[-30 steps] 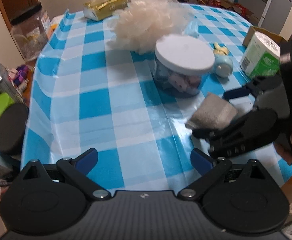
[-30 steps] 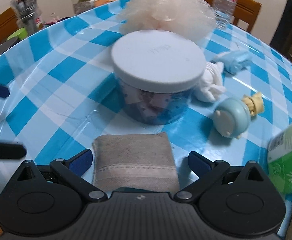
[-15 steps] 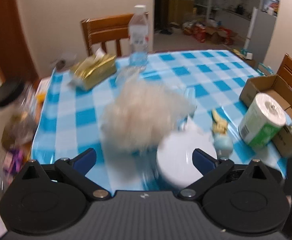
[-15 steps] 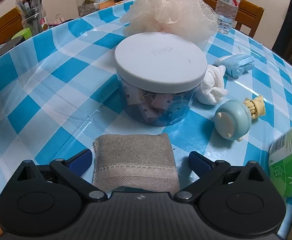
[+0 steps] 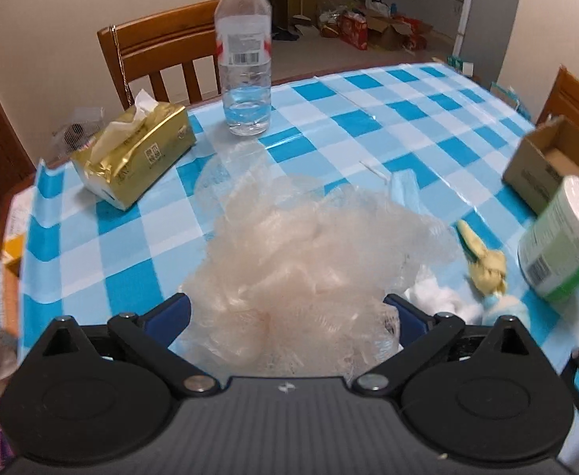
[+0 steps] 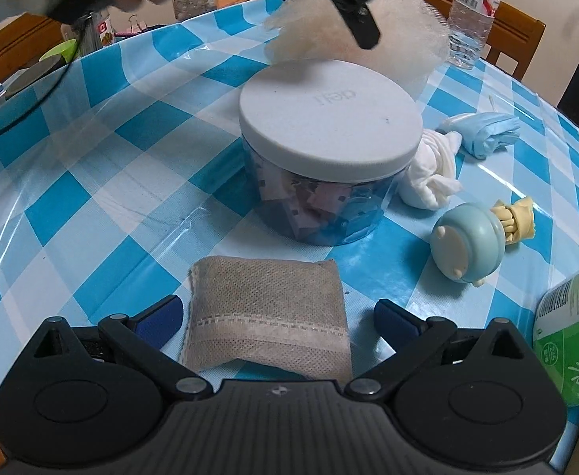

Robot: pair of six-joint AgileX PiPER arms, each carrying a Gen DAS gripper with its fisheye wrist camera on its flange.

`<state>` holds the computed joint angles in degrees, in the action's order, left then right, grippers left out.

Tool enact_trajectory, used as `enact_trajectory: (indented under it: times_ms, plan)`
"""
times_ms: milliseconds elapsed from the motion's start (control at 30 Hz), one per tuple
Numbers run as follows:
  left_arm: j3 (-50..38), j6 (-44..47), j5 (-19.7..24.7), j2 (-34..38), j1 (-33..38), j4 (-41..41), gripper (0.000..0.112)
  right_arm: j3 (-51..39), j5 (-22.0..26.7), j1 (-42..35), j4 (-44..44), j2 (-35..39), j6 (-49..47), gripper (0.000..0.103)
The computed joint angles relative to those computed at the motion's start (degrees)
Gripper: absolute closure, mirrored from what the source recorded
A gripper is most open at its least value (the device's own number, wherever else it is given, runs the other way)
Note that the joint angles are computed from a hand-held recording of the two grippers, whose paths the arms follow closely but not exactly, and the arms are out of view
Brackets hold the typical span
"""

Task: Organize soft objects
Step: 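Close right tool on the gray linen sachet while left tool grasps the pink mesh pouf, then carry sachet and pouf to the cardboard box and open right tool over it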

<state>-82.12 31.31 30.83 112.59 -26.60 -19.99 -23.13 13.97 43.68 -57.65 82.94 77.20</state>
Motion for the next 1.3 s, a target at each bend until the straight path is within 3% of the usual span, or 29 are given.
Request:
enact_trajectory:
  times_ms: [300, 433, 533, 633, 900, 1167, 1300]
  plan:
    - [-6.6, 3.2, 0.6, 7.2, 0.9, -6.8, 0.010, 0.6, -0.3, 0.2, -4.5, 0.0, 4.6, 0.000]
    - [-8.0, 1.9, -0.1, 9.1, 0.3, -6.1, 0.010, 1.6, -0.1, 1.0, -10.7, -0.4, 11.6, 0.000]
    - [-8.0, 2.3, -1.0, 9.2, 0.1, -6.7, 0.010, 1.1, 0.2, 1.4, -6.4, -0.5, 7.9, 0.000]
    - [-9.0, 1.9, -0.7, 9.9, 0.1, -5.9, 0.010, 1.2, -0.5, 2.0, -7.6, -1.0, 9.4, 0.001]
    - [-9.5, 1.3, 0.3, 10.2, 0.5, -6.8, 0.011, -0.2, 2.5, 3.5, -4.7, -0.9, 8.0, 0.022]
    - [-7.6, 3.9, 0.8, 8.5, 1.3, -9.7, 0.036, -1.2, 4.8, 3.7, 4.4, -2.7, 0.3, 0.042]
    - [-5.5, 4.2, -0.7, 6.7, 1.1, -9.4, 0.050, -1.5, 6.3, 4.6, 6.3, -3.7, -1.3, 0.044]
